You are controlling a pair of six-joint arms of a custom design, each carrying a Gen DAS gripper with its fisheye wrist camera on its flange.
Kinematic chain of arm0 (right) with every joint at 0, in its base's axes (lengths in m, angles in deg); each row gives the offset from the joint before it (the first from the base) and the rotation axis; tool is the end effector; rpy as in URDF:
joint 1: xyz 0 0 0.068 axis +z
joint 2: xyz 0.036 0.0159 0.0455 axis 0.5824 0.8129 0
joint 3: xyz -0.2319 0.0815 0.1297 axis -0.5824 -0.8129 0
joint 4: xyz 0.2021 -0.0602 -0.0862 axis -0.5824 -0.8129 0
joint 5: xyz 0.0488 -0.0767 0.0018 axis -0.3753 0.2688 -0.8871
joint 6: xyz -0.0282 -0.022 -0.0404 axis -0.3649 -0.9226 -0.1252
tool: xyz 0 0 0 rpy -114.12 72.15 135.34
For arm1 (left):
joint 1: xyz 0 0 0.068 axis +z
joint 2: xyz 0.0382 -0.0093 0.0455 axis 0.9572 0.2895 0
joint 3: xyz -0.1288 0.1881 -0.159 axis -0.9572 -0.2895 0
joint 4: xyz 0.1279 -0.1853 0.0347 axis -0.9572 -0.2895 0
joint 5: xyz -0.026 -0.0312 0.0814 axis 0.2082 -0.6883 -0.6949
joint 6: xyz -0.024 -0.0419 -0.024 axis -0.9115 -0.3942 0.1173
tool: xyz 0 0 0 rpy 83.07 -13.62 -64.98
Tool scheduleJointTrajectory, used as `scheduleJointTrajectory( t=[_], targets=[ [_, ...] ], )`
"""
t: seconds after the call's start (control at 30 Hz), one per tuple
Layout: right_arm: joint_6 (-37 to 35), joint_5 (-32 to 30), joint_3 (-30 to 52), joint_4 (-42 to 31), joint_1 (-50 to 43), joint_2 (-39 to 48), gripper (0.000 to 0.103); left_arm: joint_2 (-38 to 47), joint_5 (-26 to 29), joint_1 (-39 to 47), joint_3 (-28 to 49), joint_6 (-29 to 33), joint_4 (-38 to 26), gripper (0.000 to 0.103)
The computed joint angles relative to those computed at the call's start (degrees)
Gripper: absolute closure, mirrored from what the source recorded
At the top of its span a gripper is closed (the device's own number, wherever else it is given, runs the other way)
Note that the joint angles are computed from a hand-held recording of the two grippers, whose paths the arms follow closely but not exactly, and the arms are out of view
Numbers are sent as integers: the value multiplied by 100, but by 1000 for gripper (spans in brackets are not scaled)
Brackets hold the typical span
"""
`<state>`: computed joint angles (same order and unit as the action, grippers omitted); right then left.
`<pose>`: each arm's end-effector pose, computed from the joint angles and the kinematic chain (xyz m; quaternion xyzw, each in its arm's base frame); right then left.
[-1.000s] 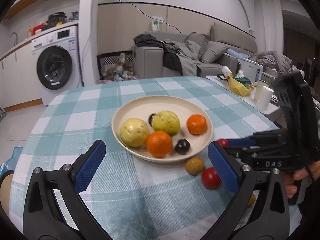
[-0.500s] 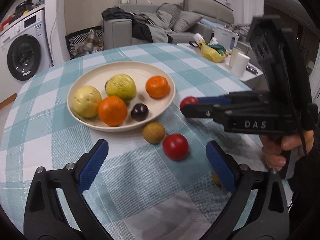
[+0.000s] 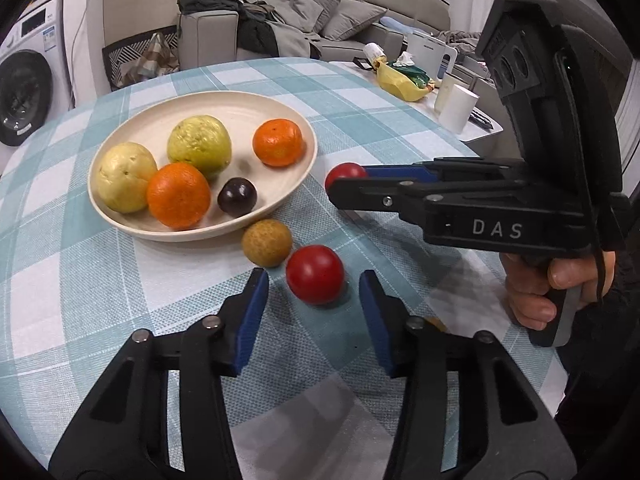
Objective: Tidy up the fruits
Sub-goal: 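Grasp a red tomato with the right tool while the left tool grasps another red tomato, then carry the red tomato in the left tool while the right tool carries its tomato over the plate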
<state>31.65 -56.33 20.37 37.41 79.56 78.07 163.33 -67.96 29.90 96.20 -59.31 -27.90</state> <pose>0.1548 0.1338 0.0767 0.0395 0.9224 0.1358 0.3595 0.2633 -0.2588 0.0619 0.3703 0.8552 -0.2271 0.2828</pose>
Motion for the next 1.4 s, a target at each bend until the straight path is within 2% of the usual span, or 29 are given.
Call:
scheduleJointTrajectory(
  t=[0.07,0.13,0.2,0.47,0.9,1.1,1.4],
  targets=[
    [11,3,-5,13,0,6,70,45,53,-6,73,-40,-70,63],
    [7,9,7,-3,8,10,70,79,73,-14,123,-59,-113,72],
    [6,13,11,-6,24,2,71,110,120,-6,170,-97,-144,76],
    [28,30,29,-4,45,34,71,97,226,71,110,-159,-16,76],
    [22,193,-118,247,142,-50,71,-171,247,302,-398,-366,747,76],
    [18,383,-167,346,288,-106,71,-373,157,390,-746,-491,1292,76],
    [-70,671,-94,318,473,-178,71,-505,-189,511,-808,-495,1398,76]
  ],
)
